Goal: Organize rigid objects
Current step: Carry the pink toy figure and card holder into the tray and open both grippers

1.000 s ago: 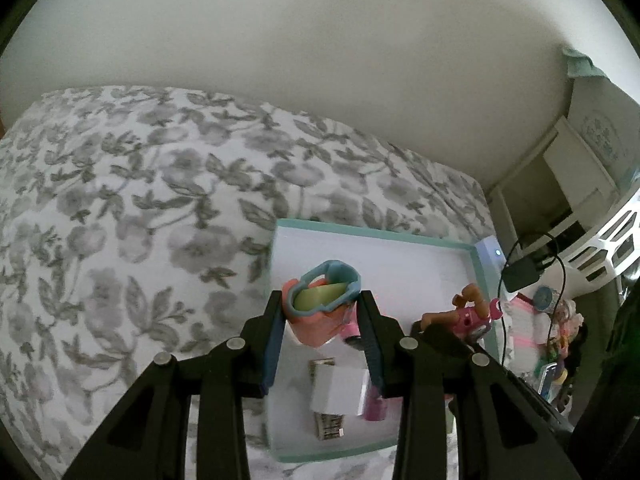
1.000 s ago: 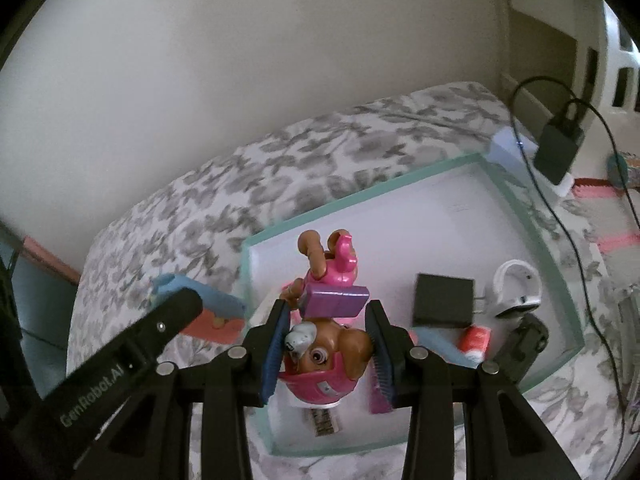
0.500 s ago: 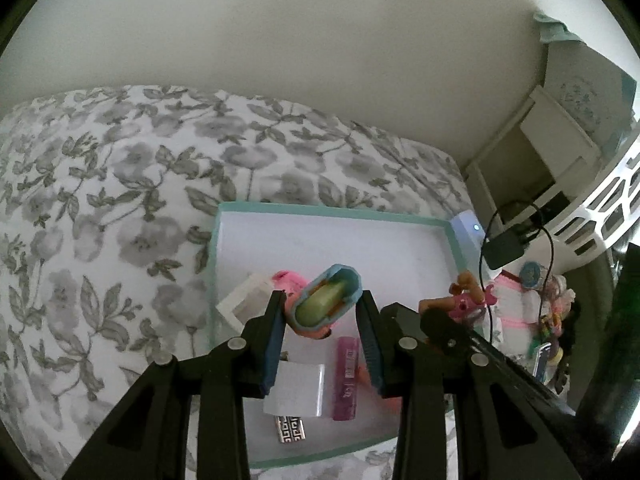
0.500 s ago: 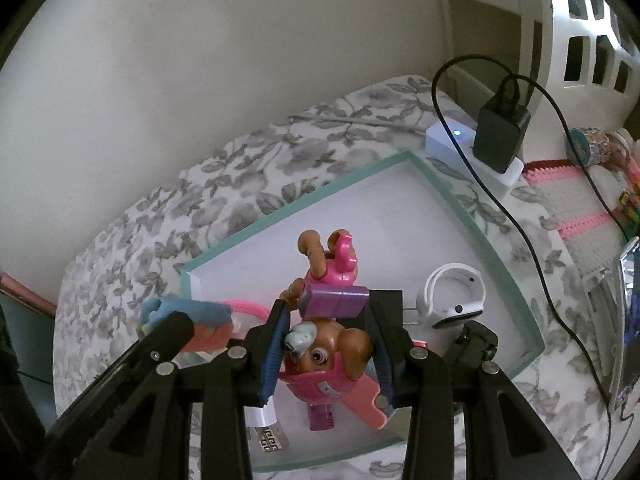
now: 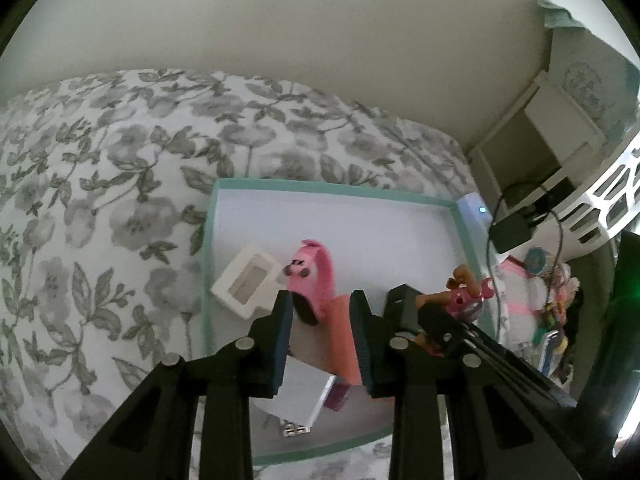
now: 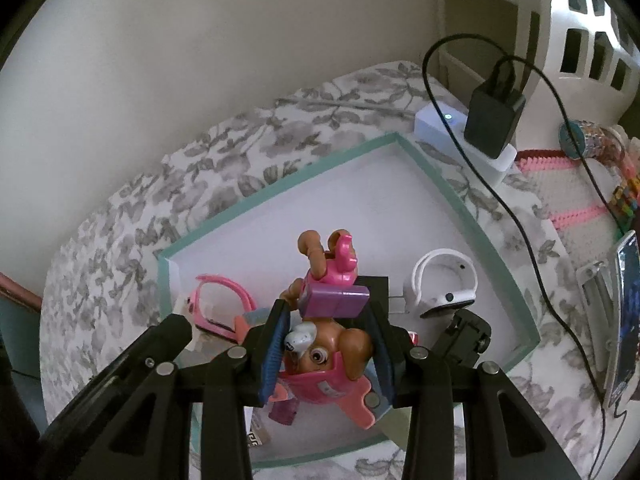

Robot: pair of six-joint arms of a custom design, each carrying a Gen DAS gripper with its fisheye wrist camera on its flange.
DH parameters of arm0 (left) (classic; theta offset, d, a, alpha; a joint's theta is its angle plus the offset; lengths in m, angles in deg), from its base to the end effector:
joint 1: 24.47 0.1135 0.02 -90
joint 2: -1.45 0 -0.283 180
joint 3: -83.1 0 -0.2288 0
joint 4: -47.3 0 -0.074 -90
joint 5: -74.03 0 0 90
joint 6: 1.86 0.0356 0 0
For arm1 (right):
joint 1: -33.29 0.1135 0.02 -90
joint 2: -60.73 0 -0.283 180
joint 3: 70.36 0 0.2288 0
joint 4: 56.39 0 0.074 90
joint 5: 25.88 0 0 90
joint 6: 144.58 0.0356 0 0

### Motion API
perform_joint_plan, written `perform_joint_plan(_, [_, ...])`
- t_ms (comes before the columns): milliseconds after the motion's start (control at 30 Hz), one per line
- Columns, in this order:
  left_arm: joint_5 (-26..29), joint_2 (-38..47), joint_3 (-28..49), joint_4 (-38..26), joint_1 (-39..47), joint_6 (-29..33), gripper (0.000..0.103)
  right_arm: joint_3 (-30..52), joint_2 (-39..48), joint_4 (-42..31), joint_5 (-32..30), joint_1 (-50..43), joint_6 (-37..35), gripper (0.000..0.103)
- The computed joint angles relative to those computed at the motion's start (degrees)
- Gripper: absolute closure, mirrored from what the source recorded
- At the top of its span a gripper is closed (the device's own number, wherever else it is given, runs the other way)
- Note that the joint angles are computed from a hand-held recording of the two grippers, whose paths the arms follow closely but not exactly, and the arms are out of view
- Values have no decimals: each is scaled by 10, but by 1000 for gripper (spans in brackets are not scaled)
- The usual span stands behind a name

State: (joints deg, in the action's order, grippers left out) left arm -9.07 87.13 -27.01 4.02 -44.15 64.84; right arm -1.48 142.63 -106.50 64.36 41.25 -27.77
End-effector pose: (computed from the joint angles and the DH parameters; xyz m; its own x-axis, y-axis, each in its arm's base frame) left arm 0.2575 -0.0967 0.2396 -0.8971 -0.0962 -0.4313 0.0410 0.9537 -0.2980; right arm 0.2502 0.0348 0.2444 -0.8501 0.3366 -0.4051 0.2765 0.9399 0.2005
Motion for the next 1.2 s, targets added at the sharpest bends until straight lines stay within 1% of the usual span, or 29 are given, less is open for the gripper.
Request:
perform_joint_plan(267, [-57,1,8,-27,7,15,73,-4,34,8,-8,13,-2,61])
perform_joint_plan(433, [-74,8,10,-37,17,21,73,-7,57,11,-8,22,-8,61])
perform_joint_plan(600, [-94,15,13,-49,28,22,72,-4,61,9,-2,28,-11,61])
perform_joint_plan(667, [-99,21,14,-52,33,22,68,0,62,3,1,30,-12,61])
perform_joint_plan(733, [-105,27,16,-56,35,20,60,4,64,-1,3,31,-15,61])
perform_joint_plan(833, [-108,32,16,-60,43,18,55,7,64,-5,8,34,-18,58])
perform_joint_plan(867, [-112,35,17,-62,45,18,52,9,64,-7,11,35,-18,54])
perform_joint_plan(900, [-118,38,19,-65,46,17,47,10,64,-9,14,36,-18,51])
perform_joint_plan(933, [-122,39,19,-67,46,16,45,12,64,-10,15,38,-18,46])
perform_joint_plan(967, [-130,42,21,-71,47,16,45,13,63,-11,15,39,-18,44])
perform_joint_plan(1033, [-141,46,23,-76,49,16,43,16,62,-13,17,41,-21,42])
perform_joint_plan(1100, [-151,51,25,-80,50,15,42,20,61,-18,22,44,-22,39])
perform_joint_plan(1167, [-162,57,24,-81,51,16,32,23,59,-21,28,48,-23,35])
perform_joint_plan(1200, [-164,58,23,-80,53,17,24,25,59,-23,31,50,-23,33])
